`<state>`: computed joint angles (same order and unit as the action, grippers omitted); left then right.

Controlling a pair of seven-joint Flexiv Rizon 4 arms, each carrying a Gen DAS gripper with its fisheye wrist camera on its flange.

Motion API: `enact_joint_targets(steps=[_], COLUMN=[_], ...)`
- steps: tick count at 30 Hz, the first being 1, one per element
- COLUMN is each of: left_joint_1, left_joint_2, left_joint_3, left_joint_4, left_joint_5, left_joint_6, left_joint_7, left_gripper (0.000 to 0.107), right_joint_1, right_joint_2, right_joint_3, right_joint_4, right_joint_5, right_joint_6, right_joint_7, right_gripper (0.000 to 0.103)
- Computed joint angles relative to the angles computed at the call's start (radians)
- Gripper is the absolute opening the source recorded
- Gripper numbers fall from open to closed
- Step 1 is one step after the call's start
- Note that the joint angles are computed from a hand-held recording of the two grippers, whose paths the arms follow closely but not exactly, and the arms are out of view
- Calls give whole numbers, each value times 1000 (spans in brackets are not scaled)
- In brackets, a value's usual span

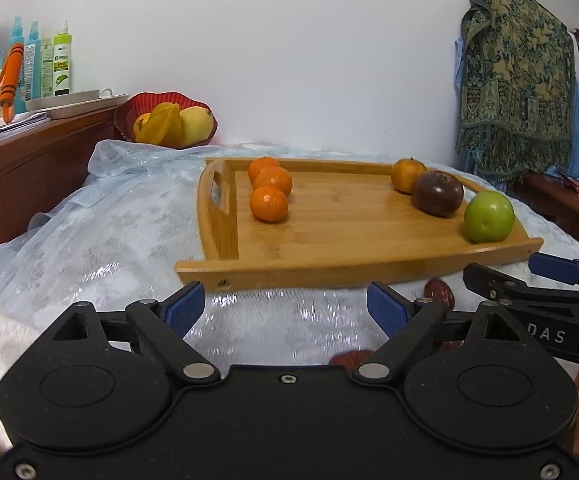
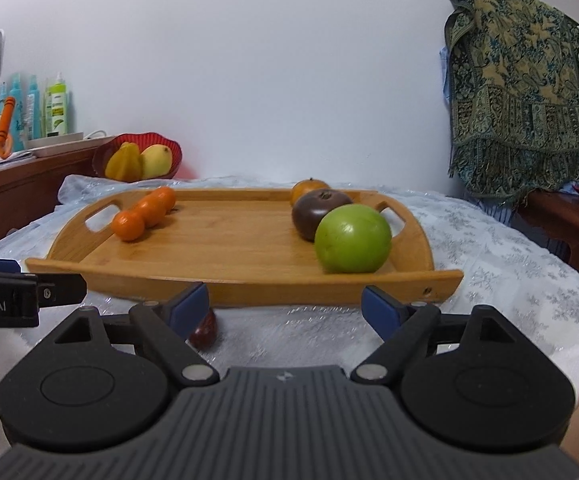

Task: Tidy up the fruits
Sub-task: 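Withdraw both tools from the tray toward the red dates on the sheet, then grasp a red date with the left tool while the right tool grasps another date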

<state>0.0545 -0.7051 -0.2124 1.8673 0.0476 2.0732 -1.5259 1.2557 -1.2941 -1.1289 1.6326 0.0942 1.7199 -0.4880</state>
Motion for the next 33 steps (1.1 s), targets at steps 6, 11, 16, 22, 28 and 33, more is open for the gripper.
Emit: enact_joint_targets(steps=[6,11,16,22,28,33], left_joint_1=[-21,-38,-38,10,66,90], left_joint_2=[14,21,24,28,26,23], left_joint_3=[25,44,41,-7,-65,-92], left_joint_4=[42,64,79,89,85,82], left_joint_5=[-7,-8,3,35,83,98], left_joint_6=[23,44,51,23,-18,-32], left_joint_7=[0,11,23,-2,-19,-25], left_gripper=[87,87,81,66,46,37], right_joint_1=[8,12,17,14,3,-17], right_joint_2=[17,28,32,40,57,78], right_joint_3=[24,43,58,76,104,149], right_joint_4=[15,26,29,25,22,10], right_joint_5=[4,18,31,40,44,54], right_joint_6=[11,32,48,49,76,110], right_joint_7=[-12,-24,-57,-77,-124,-194], right_gripper=[92,92,92,91,89,81])
